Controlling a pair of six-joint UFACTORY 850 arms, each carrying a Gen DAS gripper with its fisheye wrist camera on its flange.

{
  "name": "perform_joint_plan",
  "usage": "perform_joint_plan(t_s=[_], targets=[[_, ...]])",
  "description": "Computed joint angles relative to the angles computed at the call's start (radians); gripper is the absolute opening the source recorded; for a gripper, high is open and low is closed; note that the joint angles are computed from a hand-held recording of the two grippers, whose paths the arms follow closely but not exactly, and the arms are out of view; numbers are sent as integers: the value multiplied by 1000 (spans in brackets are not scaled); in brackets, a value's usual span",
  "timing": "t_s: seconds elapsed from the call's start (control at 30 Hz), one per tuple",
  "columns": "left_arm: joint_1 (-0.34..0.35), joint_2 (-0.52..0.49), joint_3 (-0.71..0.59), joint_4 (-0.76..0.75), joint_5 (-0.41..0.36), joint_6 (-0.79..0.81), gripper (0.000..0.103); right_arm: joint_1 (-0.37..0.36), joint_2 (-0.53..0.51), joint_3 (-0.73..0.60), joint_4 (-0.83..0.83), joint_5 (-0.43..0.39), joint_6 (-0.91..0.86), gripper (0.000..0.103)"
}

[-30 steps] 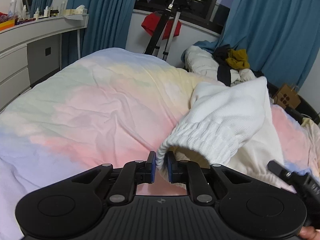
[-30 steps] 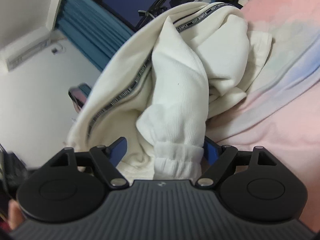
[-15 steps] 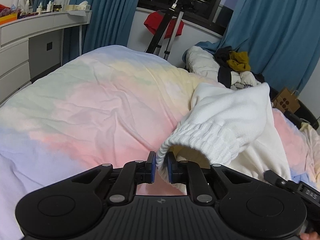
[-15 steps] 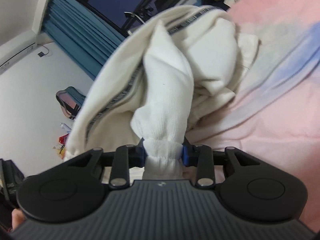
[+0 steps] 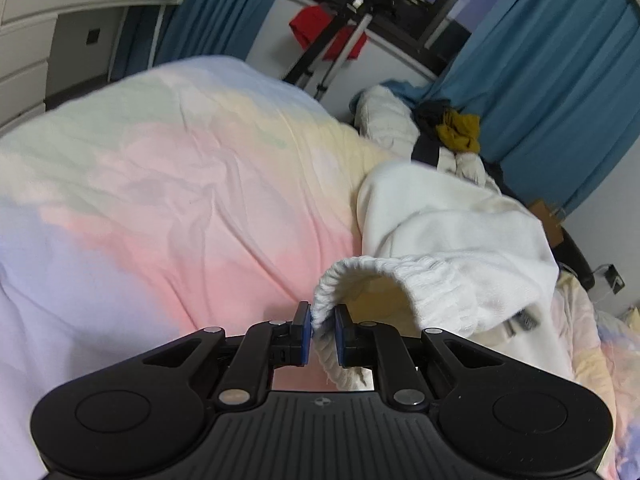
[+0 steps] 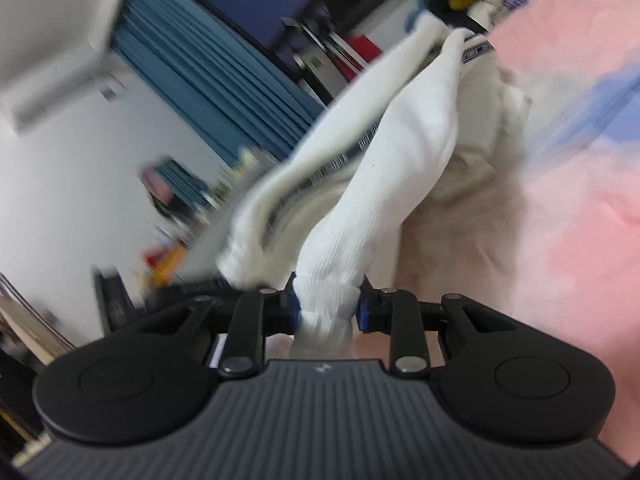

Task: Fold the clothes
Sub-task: 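Lift both cuffs and stretch the sweatpants legs out over the bed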

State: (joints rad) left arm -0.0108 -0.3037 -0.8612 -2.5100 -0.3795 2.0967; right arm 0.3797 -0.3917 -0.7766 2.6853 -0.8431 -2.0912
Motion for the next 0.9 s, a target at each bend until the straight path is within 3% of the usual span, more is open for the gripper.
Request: perform_joint_plan(t_s=[0.1, 0.2, 0.37, 0.43, 0.5, 0.53, 0.77, 0.9], targets=[[3, -11, -7, 98, 12, -107, 13, 19, -19, -4, -5, 131, 77, 29], [41, -3, 2, 279, -45, -326, 17, 24, -95, -64, -45, 223, 145, 29], [105, 61, 68, 392, -158, -470, 24, 20, -111, -105, -67, 238, 153, 29], [114, 94, 101, 358, -188, -442, 35, 20, -107, -105, -70, 239, 150, 29], [118, 123, 134, 316, -235, -406, 53, 22, -103, -104, -72, 240, 152, 29], [119, 130, 146, 310, -270, -397, 56, 24, -101, -107, -71, 244, 153, 29], [102, 89, 133, 352, -426, -386, 58, 30, -96, -79, -36, 226, 111, 29], [59, 27, 72, 370, -378, -414, 61, 34, -93, -77, -45, 205, 99, 29]])
